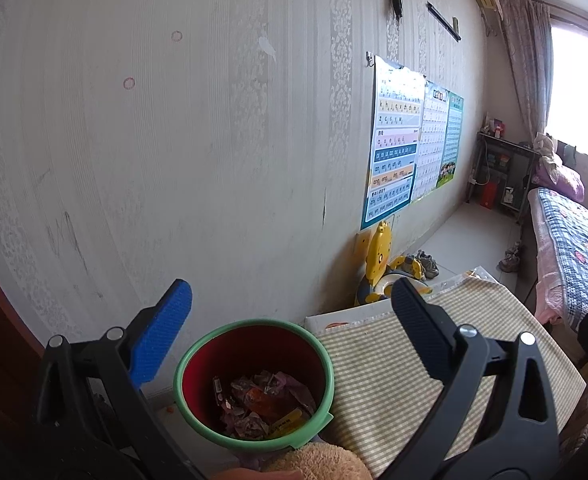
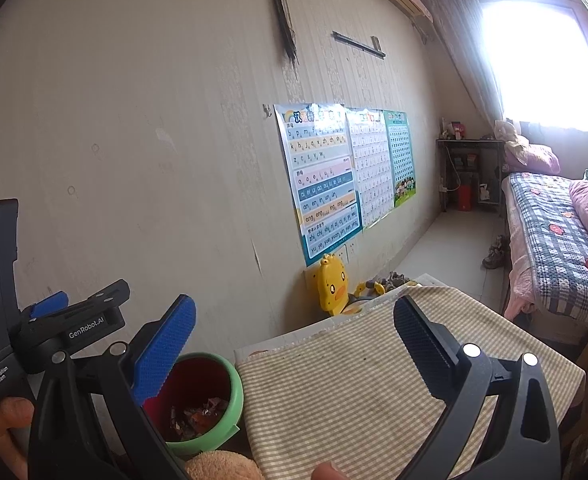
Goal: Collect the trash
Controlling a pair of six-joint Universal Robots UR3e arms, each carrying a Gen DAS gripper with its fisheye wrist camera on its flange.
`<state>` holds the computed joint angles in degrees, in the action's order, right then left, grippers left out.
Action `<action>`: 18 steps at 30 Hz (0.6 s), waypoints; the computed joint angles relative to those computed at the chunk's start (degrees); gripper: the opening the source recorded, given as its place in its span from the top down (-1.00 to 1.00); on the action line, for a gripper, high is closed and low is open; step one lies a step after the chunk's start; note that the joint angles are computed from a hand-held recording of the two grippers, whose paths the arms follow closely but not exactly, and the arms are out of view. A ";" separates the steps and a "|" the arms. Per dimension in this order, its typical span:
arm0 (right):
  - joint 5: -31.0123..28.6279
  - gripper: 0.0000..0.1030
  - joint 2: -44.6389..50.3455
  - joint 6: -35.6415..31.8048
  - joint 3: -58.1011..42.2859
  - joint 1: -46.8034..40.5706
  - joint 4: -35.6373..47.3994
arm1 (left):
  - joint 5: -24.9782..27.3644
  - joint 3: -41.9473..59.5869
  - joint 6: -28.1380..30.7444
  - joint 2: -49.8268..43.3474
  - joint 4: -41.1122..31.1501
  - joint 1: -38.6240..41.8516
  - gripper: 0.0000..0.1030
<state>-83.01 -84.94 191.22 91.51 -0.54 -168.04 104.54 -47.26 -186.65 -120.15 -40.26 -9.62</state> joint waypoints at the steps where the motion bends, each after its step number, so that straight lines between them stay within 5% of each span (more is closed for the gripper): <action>1: 0.04 -0.86 0.11 0.00 -0.15 -0.08 0.16 | -0.08 0.35 -0.04 -0.18 -0.29 0.10 -0.90; 18: 0.19 -0.86 1.53 -0.21 -1.17 0.09 1.23 | 0.19 2.57 -0.47 -1.83 -2.84 0.74 -0.90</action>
